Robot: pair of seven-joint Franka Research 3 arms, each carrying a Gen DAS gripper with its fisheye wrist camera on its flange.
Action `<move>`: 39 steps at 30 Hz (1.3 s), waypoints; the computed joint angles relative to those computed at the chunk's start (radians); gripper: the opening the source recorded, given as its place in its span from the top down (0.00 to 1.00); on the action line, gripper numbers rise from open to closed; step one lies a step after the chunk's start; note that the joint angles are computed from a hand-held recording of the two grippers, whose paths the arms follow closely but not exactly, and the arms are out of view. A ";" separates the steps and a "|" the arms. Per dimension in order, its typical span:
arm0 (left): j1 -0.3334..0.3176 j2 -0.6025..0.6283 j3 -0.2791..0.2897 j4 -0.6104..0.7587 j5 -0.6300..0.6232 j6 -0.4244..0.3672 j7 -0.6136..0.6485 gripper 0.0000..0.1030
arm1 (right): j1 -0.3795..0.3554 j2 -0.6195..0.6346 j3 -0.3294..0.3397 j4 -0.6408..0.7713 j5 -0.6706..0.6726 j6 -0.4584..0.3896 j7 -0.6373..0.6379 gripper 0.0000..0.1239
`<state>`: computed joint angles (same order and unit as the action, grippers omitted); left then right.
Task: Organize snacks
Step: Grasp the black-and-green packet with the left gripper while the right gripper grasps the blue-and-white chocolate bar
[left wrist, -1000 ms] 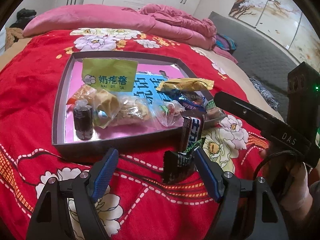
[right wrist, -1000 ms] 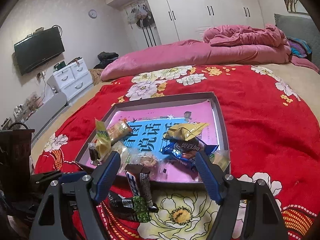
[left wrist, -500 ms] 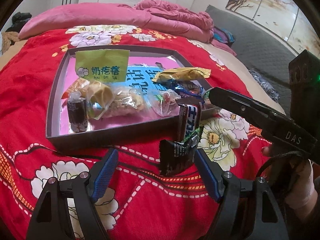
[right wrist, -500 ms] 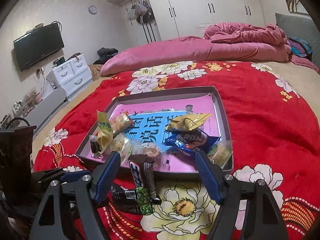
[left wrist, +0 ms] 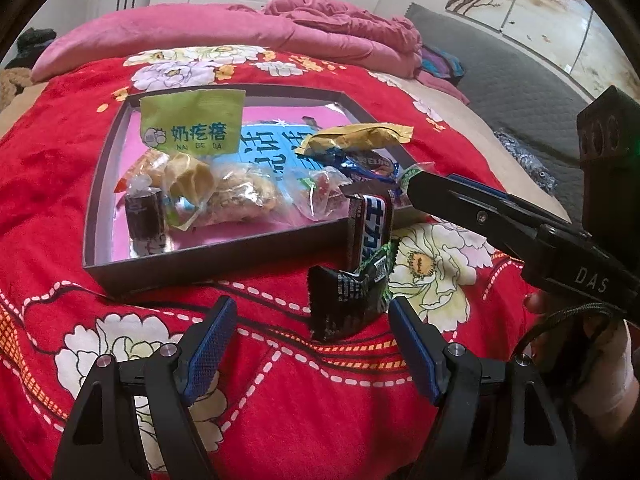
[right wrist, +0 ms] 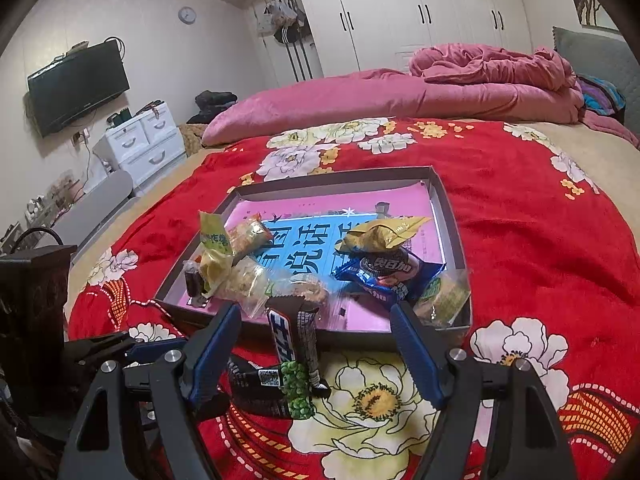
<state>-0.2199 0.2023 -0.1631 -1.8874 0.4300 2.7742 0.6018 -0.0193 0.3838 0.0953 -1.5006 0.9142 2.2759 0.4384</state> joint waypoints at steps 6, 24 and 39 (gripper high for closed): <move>-0.001 0.032 -0.013 0.031 -0.036 -0.020 0.042 0.23 | -0.007 0.012 -0.008 0.023 -0.022 -0.068 0.059 0.38; 0.000 0.102 -0.009 0.078 -0.111 0.023 0.090 0.38 | 0.023 0.082 0.002 0.119 -0.133 -0.128 0.042 0.60; 0.033 0.112 -0.049 0.070 -0.254 0.121 0.208 0.67 | 0.014 0.099 0.021 0.143 -0.144 -0.144 0.041 0.76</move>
<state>-0.1865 0.3147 -0.2122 -1.8175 0.1763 2.8947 0.8098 -0.0048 0.4824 0.1161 -1.3578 0.7707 2.1317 0.4792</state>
